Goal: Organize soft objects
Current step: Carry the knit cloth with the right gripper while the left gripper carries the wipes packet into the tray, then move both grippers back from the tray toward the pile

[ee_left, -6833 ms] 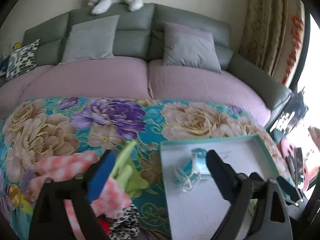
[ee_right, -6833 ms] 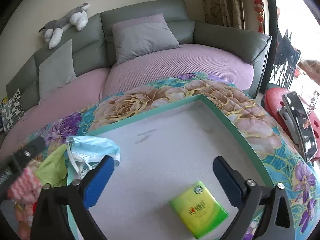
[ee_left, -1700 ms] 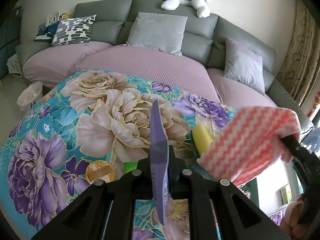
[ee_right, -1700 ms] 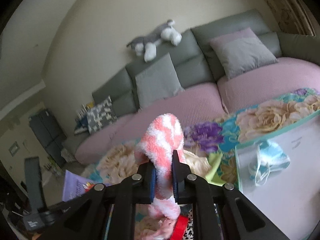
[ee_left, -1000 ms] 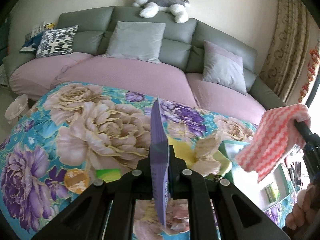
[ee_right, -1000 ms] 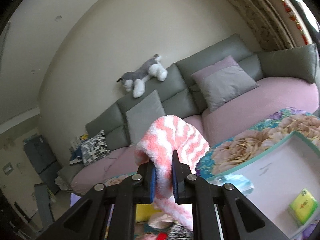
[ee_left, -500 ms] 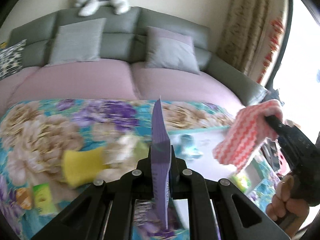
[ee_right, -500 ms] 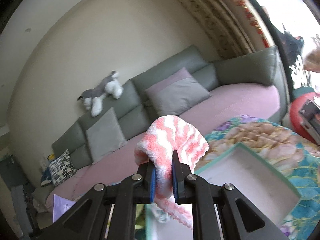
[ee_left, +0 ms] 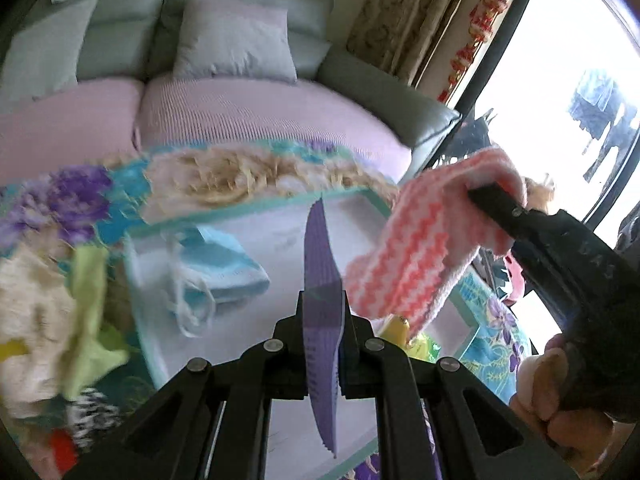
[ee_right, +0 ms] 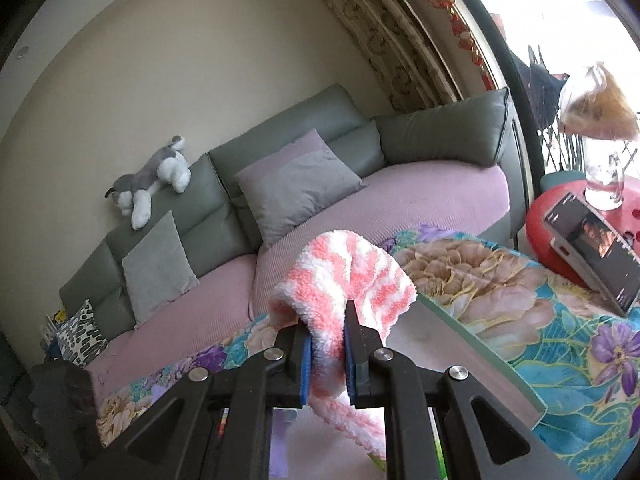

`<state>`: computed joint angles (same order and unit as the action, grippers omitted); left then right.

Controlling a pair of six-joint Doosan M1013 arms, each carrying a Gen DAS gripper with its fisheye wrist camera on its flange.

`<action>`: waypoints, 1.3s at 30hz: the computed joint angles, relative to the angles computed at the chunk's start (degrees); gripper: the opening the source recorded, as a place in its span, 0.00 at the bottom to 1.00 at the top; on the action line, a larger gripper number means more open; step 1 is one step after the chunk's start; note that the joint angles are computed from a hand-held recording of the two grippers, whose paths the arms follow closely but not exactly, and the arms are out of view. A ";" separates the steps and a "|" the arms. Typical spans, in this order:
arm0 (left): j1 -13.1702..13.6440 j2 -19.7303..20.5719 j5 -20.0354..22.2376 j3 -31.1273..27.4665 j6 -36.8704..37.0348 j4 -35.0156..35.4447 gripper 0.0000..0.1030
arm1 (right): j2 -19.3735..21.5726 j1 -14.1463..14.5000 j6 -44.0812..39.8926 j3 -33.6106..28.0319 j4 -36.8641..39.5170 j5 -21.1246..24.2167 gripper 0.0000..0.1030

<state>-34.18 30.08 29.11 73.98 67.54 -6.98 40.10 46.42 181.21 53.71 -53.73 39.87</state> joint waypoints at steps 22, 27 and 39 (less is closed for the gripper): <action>-0.83 1.95 11.38 -1.93 -13.20 13.74 0.38 | 7.97 -1.33 -25.01 -12.62 25.22 14.96 0.17; -1.34 1.21 13.96 -1.95 -15.47 18.10 0.55 | 8.42 -1.44 -26.55 -14.03 26.80 16.66 0.18; -1.95 -2.88 15.49 1.12 -26.43 29.19 0.60 | 8.23 -0.68 -27.50 -15.16 24.30 17.94 0.53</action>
<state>-36.13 27.20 44.59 75.10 41.11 22.21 48.33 45.74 153.71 38.55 -29.43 57.81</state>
